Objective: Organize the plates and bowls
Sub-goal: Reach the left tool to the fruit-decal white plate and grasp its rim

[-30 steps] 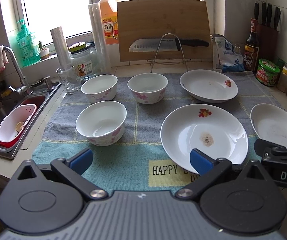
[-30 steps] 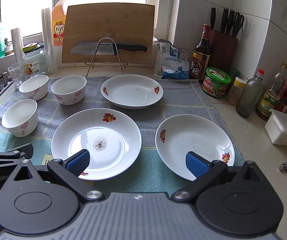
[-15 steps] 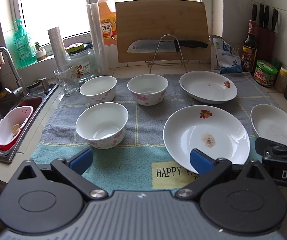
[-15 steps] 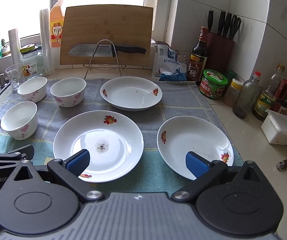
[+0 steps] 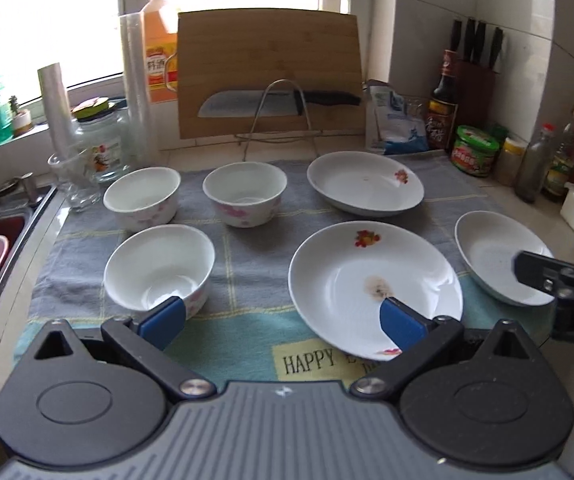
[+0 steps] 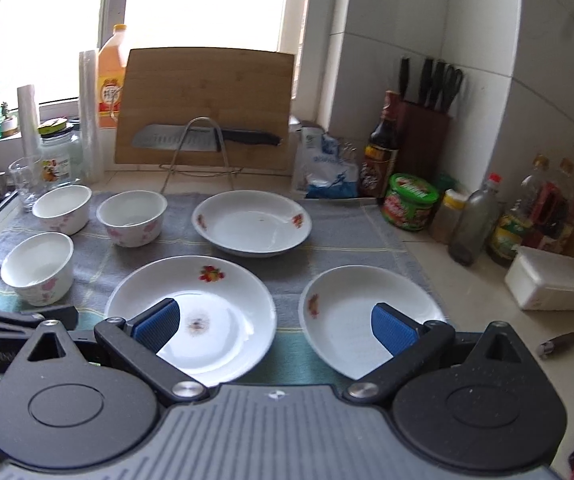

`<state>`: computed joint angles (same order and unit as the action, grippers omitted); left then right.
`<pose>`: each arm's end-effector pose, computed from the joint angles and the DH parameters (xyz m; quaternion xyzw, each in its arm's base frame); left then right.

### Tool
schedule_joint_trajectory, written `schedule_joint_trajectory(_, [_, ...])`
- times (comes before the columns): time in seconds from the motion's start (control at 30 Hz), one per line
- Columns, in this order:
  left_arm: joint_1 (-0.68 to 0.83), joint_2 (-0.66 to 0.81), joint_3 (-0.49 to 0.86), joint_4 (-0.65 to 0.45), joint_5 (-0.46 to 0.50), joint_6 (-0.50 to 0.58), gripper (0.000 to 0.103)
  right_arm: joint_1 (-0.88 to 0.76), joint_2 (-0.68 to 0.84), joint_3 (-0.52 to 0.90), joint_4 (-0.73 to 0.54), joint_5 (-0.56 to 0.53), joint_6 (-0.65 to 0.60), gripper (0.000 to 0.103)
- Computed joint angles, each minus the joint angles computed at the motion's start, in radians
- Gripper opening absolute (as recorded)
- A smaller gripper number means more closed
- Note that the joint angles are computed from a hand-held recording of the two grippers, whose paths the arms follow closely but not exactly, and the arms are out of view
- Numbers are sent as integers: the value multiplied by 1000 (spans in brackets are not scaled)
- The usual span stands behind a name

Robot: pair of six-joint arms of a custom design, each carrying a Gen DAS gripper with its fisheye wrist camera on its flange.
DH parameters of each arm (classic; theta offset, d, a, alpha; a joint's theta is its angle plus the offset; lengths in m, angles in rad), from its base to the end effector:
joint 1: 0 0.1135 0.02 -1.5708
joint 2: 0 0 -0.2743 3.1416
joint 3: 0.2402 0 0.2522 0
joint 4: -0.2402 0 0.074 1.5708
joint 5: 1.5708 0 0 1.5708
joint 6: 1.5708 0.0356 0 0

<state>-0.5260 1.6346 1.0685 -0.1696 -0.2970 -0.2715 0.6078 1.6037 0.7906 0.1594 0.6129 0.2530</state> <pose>0.3135 -0.1700 0.2340 0.0552 0.9043 -0.0311 0.4221 0.2767 0.1675 0.1882 -0.0194 0.8651 -0.0698 0.4964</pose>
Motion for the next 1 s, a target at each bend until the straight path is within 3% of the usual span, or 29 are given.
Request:
schedule_joint_trajectory(0.17, [17, 35, 42, 15, 65, 47, 102, -74, -36, -82, 55, -1, -55, 103])
schedule_joint_trajectory(0.37, [16, 143, 171, -30, 125, 81, 102, -238, 11, -143, 132, -134, -144, 103])
schedule_joint_trajectory(0.5, [1, 236, 280, -43, 170, 83, 102, -362, 110, -145, 210, -288, -206, 103])
schedule_joint_trajectory(0.67, [-18, 391, 496, -112, 197, 72, 102, -471, 251, -86, 239, -445, -287, 103])
schedule_joint_trajectory(0.8, [-29, 544, 747, -232, 229, 88, 102, -537, 320, -51, 250, -529, -334, 103])
schedule_joint_trajectory(0.87, [-36, 613, 868, -288, 265, 118, 102, -566, 345, -43, 270, -559, -352, 103])
schedule_joint_trajectory(1.0, [-70, 765, 1140, -423, 249, 228, 102, -621, 379, -33, 315, -663, -404, 103])
